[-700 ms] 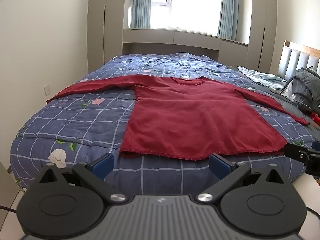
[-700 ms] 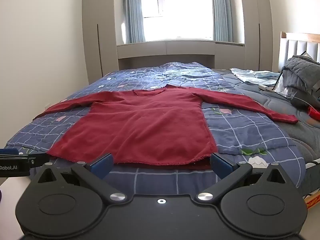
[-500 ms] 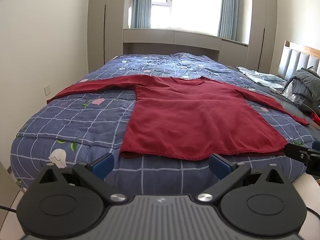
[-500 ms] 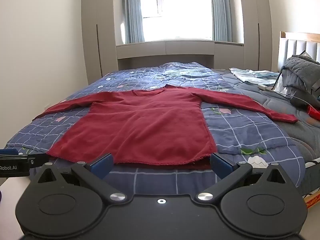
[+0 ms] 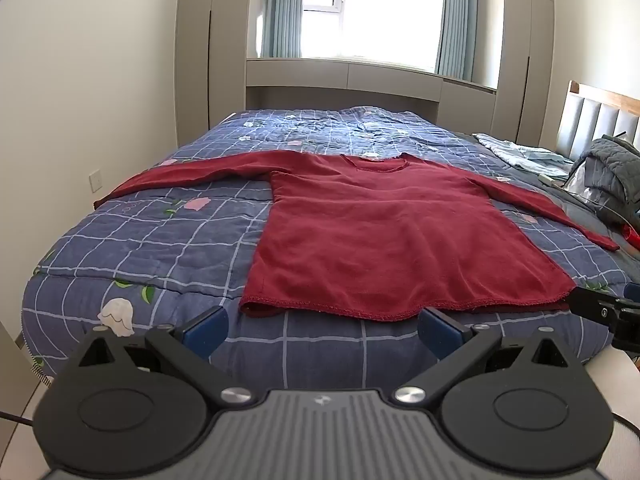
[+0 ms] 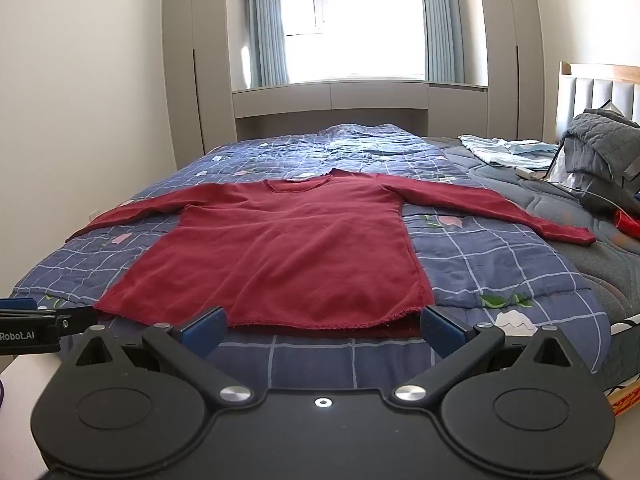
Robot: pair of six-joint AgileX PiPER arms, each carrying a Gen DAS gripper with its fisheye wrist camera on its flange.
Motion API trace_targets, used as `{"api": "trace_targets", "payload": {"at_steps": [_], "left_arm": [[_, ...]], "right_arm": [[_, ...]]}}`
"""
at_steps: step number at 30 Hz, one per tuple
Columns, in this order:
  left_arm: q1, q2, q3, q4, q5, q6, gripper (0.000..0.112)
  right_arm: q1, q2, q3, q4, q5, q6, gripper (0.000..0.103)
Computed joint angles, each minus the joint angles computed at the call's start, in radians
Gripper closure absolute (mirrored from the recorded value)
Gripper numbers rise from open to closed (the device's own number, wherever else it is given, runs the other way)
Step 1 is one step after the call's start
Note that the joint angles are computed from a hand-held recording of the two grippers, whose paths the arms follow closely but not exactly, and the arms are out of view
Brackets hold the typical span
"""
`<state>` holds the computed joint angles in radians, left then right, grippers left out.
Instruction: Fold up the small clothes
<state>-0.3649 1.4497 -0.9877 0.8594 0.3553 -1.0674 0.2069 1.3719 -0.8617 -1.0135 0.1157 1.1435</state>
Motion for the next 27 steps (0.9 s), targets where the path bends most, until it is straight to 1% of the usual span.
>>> {"api": "trace_targets", "payload": {"at_steps": [9,27], "left_arm": [[0.0,0.0,0.0,0.001,0.0,-0.001,0.01],[-0.001,0.0,0.001,0.004,0.001,-0.003,0.01]], "right_arm": [[0.002,-0.001,0.001,-0.013,0.001,0.014,0.001],[-0.001,-0.004,0.002,0.027,0.0,-0.025,0.001]]}}
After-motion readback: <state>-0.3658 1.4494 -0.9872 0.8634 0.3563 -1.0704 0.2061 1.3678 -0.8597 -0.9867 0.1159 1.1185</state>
